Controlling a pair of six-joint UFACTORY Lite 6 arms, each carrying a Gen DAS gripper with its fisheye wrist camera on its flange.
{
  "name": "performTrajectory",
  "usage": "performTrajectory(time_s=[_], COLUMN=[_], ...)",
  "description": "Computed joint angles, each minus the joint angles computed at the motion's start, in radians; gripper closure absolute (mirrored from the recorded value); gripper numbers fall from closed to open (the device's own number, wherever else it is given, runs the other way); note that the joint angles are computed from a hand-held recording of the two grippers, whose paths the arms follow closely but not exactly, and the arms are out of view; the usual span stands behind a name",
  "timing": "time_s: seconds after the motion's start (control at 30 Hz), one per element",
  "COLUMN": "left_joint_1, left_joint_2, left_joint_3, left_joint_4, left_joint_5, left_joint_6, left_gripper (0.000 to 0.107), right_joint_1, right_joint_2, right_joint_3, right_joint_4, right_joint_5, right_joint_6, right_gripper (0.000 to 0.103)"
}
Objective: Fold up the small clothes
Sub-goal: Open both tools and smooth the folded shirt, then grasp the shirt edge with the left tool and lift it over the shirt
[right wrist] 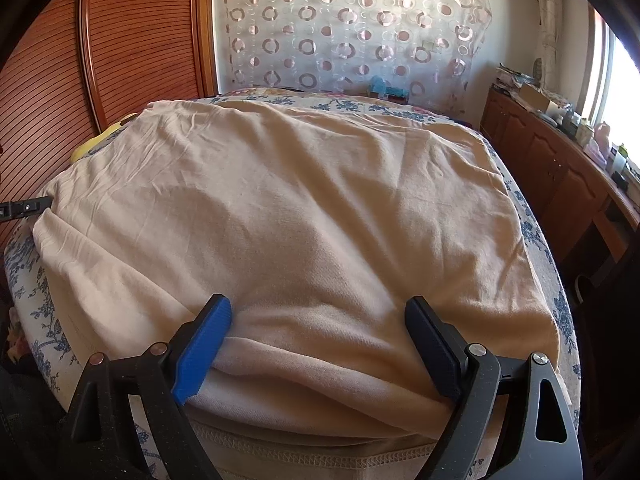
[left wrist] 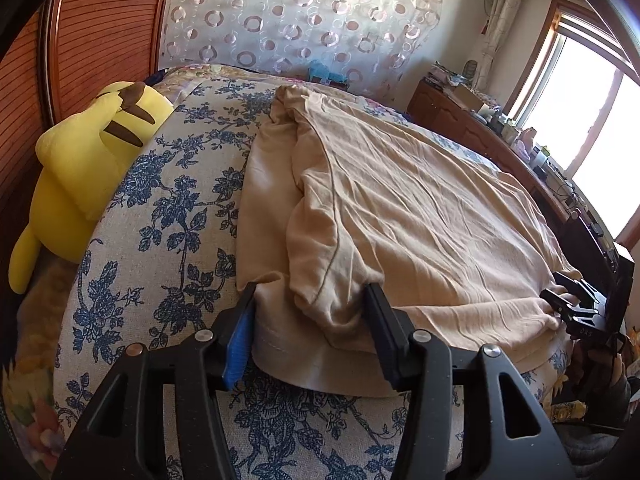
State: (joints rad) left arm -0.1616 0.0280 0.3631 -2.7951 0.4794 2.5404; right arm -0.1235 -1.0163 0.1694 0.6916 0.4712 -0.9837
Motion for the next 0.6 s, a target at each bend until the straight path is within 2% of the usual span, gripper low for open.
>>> performTrajectory(time_s=[0.2,0.23,0.27,0.33,0.4,0.6], left_joint_1=[-0.009,-0.012,-0.013,0.009,0.016,-0.135], left_joint_2=[0.036,0.042,0.047,0.062,0.054,-0.061], left_joint_3=[0.008,0.005,0.006,0.013,0.017,0.063], left_joint_4=[-0.057,-0.067,-0.068,0.029,0.101,-0.006], left_joint_5=[0.055,0.070,0.076,0.095,0.106,0.026], left_joint_6=[0.036,0.049,0.055,-0.018,-0.079,-0.033], left_gripper=[0.055,0.061,0.085,0.094,0.097,0.097], right_joint_1=[-0.044,-0.050,-0.061,-0.070,-0.083,-0.256], right_joint_2=[-0.017,-0.022,-0.024,-0.032,-0.041,-0.045], right_joint_3=[-0.012,-0.016,-0.017,-0.023,-0.026,-0.014], right_joint_4=[0.058,0.064,0.077,0.089,0.095,0.201], right_joint_5=[0.033,0.038,0.045,0.052,0.066,0.206], right_joint_6=[-0.081,-0.090,-0.108,-0.122,-0.134,-0.301], right_gripper=[0.013,0.013,0.013,0.013,0.013,0.013])
